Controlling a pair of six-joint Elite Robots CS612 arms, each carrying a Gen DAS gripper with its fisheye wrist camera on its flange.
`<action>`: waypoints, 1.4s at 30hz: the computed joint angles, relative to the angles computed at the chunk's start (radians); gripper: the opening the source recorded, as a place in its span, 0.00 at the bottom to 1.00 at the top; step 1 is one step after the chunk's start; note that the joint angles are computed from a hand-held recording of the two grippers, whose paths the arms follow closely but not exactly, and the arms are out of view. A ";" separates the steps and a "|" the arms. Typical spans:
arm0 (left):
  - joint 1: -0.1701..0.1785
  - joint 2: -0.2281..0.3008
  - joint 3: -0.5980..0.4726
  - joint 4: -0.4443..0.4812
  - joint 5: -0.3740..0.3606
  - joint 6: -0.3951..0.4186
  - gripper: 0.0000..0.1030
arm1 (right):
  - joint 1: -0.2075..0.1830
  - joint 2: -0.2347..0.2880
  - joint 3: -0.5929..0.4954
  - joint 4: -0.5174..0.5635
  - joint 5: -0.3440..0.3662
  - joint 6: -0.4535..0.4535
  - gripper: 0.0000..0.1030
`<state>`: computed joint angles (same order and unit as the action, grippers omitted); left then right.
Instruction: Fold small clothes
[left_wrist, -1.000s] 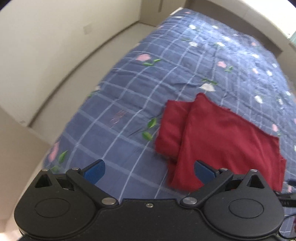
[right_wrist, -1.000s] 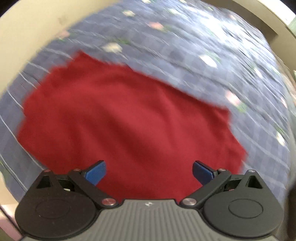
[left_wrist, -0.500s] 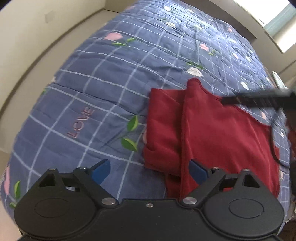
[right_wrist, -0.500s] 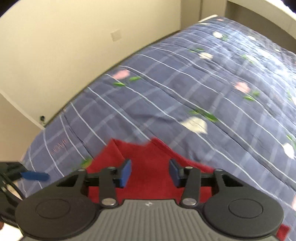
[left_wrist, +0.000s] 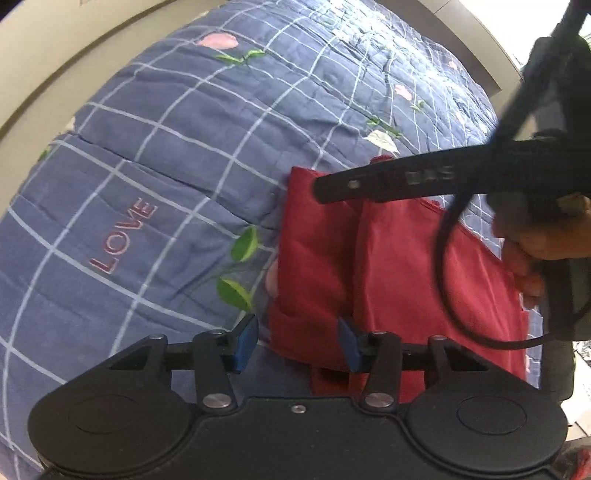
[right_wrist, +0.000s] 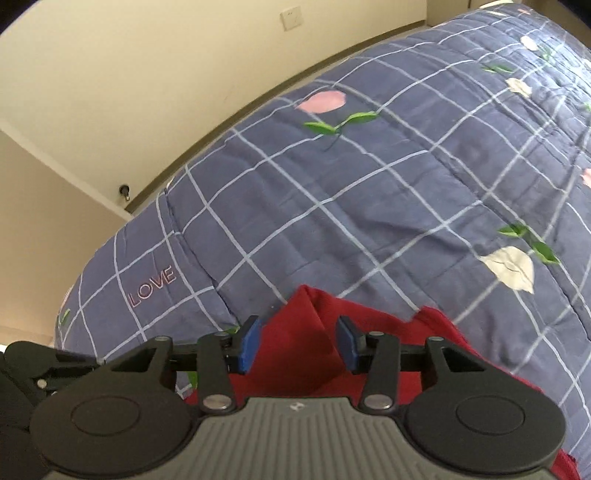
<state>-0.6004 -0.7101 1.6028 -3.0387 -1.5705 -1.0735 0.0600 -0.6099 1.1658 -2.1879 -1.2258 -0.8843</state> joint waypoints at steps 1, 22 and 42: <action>0.001 0.002 -0.004 0.005 -0.006 -0.002 0.44 | 0.004 0.005 -0.008 0.012 -0.007 -0.002 0.46; 0.004 -0.026 -0.003 0.099 -0.061 -0.206 0.08 | -0.006 -0.028 0.058 -0.121 0.039 0.005 0.05; -0.039 -0.112 0.006 0.427 0.095 -0.337 0.93 | -0.151 -0.183 0.373 -0.532 -0.097 0.148 1.00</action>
<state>-0.6397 -0.8220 1.6083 -2.6115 -1.4756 -1.4107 -0.0907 -0.7924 1.5393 -2.7195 -1.3233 -0.7364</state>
